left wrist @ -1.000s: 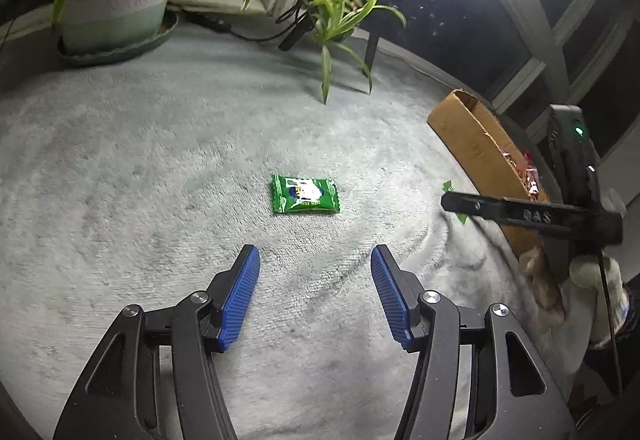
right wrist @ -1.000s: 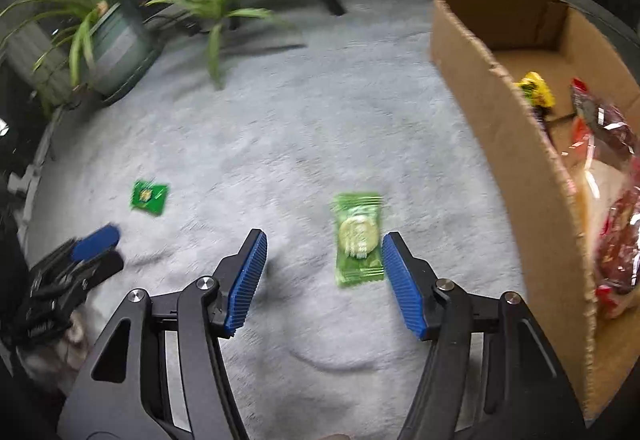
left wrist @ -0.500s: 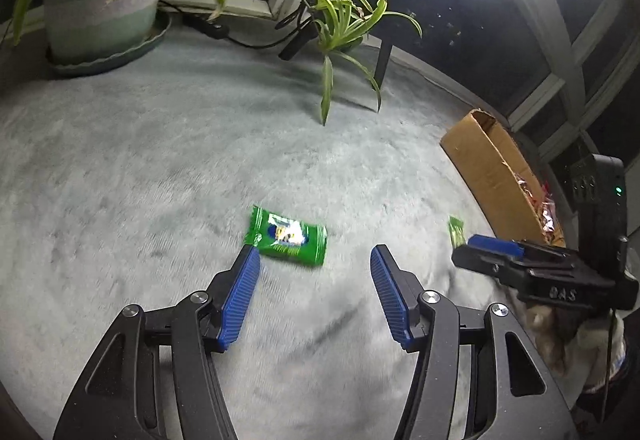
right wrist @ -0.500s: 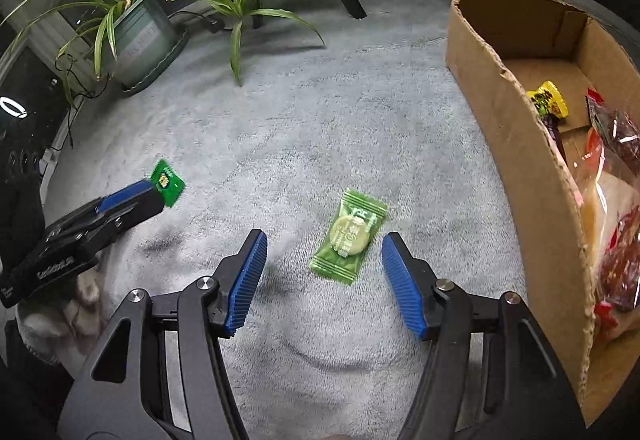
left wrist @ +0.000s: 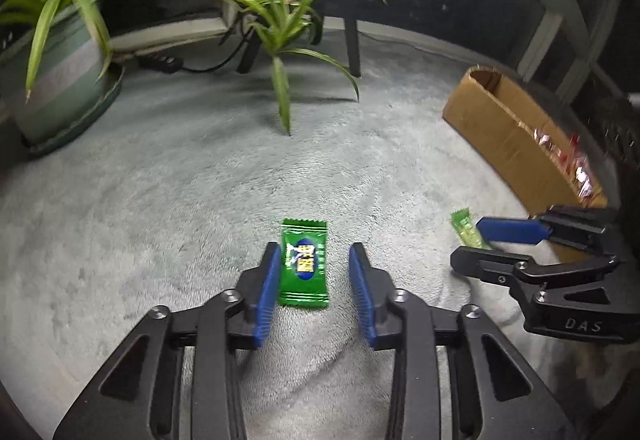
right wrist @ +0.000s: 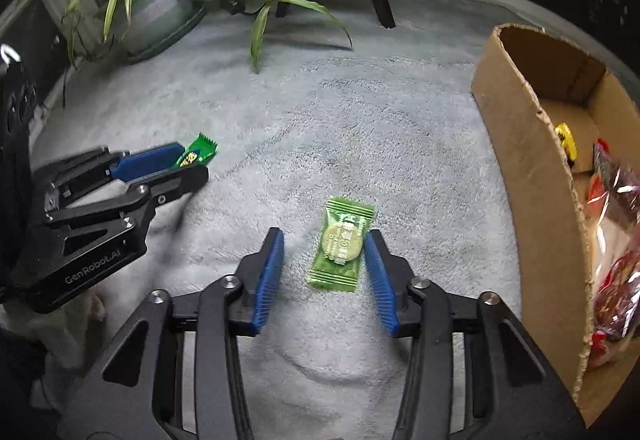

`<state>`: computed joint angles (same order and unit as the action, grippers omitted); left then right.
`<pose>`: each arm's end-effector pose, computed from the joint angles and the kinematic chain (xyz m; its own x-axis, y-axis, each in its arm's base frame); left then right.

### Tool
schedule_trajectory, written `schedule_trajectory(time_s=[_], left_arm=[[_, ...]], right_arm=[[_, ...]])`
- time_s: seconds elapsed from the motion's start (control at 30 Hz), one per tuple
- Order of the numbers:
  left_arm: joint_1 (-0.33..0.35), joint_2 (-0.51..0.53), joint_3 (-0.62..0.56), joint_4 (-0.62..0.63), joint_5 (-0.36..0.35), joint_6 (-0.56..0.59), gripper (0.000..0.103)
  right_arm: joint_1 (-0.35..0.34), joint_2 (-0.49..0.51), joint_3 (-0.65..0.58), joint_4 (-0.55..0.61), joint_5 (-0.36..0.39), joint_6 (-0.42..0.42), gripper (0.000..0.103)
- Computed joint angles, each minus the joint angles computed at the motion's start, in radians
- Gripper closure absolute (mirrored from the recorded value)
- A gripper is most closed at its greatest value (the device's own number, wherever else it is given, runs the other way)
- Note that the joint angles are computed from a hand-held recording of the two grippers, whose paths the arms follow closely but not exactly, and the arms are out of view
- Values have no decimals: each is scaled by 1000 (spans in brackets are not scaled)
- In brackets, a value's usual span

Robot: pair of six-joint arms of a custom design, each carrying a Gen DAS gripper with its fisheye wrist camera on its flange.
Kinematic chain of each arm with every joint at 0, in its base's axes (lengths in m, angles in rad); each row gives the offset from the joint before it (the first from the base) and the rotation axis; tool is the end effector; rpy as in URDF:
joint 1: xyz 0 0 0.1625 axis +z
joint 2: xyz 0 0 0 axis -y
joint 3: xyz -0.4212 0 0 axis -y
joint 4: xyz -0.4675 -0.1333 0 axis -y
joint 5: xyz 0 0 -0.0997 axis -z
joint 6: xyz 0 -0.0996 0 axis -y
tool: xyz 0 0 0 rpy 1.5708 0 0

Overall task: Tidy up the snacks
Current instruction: 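Grasp the dark-green candy with the left gripper while the right grasps the light-green candy, then carry both green candies over the box with both grippers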

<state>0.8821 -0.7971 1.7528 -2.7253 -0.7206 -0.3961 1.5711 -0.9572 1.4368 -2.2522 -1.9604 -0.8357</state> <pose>-0.2682 -0.6533 0.0372 -0.7974 -0.0108 -0.6034 0.3418 0.8159 -0.4664 0.0957 -0.7734 0.2209 -0.6202 -0.6758 0.3982 -0.6864 0.7133 0.1416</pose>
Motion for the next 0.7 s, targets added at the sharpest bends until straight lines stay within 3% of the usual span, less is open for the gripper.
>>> schedule_trajectory(time_s=[0.13, 0.33, 0.7], left_arm=[[-9, 12, -2, 15, 44, 39, 82], [-9, 3, 14, -1, 56, 36, 83], [-31, -45, 50, -52, 23, -24, 83]], right_arm=[[3, 5, -2, -21, -33, -38, 80], [2, 3, 0, -26, -36, -44, 81], [-12, -62, -4, 15, 82, 4, 81]])
